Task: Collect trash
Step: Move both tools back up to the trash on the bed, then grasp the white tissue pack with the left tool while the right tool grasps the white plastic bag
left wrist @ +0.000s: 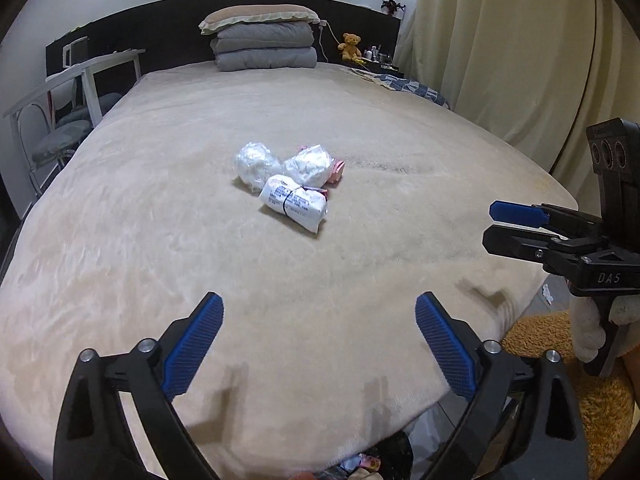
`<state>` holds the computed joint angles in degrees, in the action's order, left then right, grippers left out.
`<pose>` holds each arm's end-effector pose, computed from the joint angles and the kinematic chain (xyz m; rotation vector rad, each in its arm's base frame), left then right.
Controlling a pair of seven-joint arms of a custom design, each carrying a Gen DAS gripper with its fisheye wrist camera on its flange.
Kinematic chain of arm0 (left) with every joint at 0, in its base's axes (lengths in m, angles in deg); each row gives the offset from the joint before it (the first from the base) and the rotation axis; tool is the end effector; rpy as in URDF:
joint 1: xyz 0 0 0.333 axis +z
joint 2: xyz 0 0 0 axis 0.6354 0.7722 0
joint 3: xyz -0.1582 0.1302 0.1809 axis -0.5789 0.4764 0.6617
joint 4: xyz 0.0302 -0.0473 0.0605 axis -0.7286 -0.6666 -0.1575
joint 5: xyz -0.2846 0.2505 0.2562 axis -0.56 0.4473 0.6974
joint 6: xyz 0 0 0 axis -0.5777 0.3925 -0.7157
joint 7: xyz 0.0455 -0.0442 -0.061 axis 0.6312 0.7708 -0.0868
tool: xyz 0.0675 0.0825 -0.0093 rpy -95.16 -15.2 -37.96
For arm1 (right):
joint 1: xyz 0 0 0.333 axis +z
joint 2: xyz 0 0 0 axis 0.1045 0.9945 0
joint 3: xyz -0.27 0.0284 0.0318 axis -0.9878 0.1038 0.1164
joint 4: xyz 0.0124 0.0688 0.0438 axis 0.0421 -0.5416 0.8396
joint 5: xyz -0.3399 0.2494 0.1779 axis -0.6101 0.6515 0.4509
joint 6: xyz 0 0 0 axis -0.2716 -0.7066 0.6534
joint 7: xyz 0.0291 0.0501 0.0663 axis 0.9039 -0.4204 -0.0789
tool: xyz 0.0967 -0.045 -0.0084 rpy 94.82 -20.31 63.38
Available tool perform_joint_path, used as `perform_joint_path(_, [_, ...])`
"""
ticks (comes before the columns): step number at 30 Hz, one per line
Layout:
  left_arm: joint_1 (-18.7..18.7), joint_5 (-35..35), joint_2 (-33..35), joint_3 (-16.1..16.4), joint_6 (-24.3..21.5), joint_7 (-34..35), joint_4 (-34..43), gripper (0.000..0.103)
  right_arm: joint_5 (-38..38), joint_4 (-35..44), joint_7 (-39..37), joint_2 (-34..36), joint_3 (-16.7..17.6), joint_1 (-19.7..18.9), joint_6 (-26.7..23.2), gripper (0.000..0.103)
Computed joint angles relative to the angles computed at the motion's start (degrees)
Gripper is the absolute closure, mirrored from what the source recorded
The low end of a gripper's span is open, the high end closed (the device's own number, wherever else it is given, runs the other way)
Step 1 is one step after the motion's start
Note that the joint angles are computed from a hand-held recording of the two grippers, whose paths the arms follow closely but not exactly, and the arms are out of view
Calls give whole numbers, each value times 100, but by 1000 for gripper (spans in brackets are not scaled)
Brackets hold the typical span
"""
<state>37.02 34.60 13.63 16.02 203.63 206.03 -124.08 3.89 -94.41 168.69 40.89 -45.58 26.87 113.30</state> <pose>0.4905 -0.0166 0.6257 -1.0445 2.4946 -1.1502 0.3897 0.2734 0.6131 -1.5419 1.7072 -0.6196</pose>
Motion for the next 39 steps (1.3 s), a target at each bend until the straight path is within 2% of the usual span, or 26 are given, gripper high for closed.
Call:
perform_joint_path(1, [-36,-13,122,-18,50,49,94,7,8,24,-49,34,-49,-5,46,24])
perform_joint_path(3, [-103,-48,371,-54,163,201,277,7,-17,73,-117,93,-93,-59,132,15])
perform_joint_path(7, [-177,-98,810,-163,343,413,596,7,-42,170,-335,221,-188,-141,280,13])
perform_joint_path(8, [-195,-125,913,-190,379,462,665,7,-31,198,-390,256,-211,-156,296,4])
perform_joint_path(18, [-122,-121,2085,-506,271,330,1586,7,-71,275,-701,416,-292,-350,548,4])
perform_joint_path(27, [-67,-131,2516,-730,408,516,1939,8,60,180,-986,428,-397,-407,763,4])
perform_joint_path(31, [-64,-6,2593,-811,512,531,1985,30,122,133,-1059,397,-410,-408,730,4])
perform_joint_path(35, [-51,3,2651,-818,508,480,2056,41,117,92,-1049,349,-366,-443,709,4])
perform_joint_path(37, [-44,20,2598,-821,545,496,2004,49,110,95,-1022,351,-345,-465,678,4])
perform_joint_path(39, [-46,10,2569,-813,556,538,1986,52,121,114,-1010,380,-344,-463,646,4])
